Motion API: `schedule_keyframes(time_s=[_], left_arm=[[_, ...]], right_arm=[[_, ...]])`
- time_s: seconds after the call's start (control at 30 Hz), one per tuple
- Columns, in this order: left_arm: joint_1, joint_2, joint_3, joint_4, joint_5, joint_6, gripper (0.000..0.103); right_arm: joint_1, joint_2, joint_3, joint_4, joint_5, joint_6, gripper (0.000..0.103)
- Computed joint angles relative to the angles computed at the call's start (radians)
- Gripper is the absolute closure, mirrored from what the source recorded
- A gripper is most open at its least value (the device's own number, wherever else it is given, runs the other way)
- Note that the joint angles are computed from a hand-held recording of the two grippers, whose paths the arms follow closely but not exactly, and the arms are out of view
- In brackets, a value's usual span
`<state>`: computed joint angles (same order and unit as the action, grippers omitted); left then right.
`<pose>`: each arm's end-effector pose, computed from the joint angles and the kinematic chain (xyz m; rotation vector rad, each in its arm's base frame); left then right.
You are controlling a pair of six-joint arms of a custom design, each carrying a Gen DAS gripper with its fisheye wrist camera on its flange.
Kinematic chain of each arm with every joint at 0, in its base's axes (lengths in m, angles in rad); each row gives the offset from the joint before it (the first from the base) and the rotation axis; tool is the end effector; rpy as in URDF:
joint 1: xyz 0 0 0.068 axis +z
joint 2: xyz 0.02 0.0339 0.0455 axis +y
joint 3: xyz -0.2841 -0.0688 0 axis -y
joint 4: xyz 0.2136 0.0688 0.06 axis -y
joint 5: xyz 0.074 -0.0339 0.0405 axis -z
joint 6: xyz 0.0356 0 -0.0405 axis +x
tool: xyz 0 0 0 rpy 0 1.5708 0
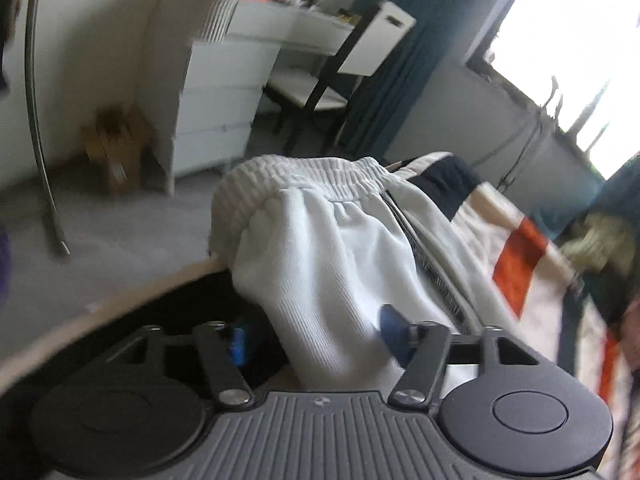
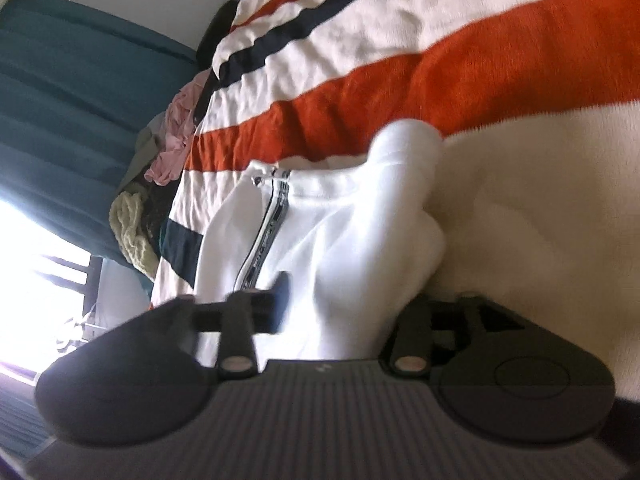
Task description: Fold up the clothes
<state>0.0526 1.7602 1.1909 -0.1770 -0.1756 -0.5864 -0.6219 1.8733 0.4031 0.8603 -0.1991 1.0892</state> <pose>0.3650 0.0254 0.2539 -0.8073 2.1579 -0.0701 0.2277 -0.1545 0.1158 1.5891 1.5325 0.4803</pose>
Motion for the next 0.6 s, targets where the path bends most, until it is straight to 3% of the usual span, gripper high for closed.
schedule_keyframes(time_s=[0.2,0.4,0.47,0.5,0.6], left_arm=[[-0.149,-0.096,-0.109,0.108,-0.160,0.126,0.013],[-0.305,-0.116,-0.199,0.304,-0.253,0.224,0.004],[-0.357,-0.096,-0.214,0.357,-0.251,0.259,0.004],[-0.383,-0.076,-0.214,0.377,-0.249,0.275,0.004],[-0.447,0.003,-0.181,0.389,-0.200,0.314,0.004]], right_arm=[[0.034,-0.040,0.027,-0.078,0.024,-0.086,0.048],[0.050,-0.007,-0.003,0.028,0.063,-0.044,0.047],[0.055,0.017,-0.011,0.082,0.062,-0.025,0.031],[0.057,0.037,-0.014,0.126,0.052,-0.019,0.017],[0.061,0.072,-0.013,0.207,0.037,-0.023,0.013]])
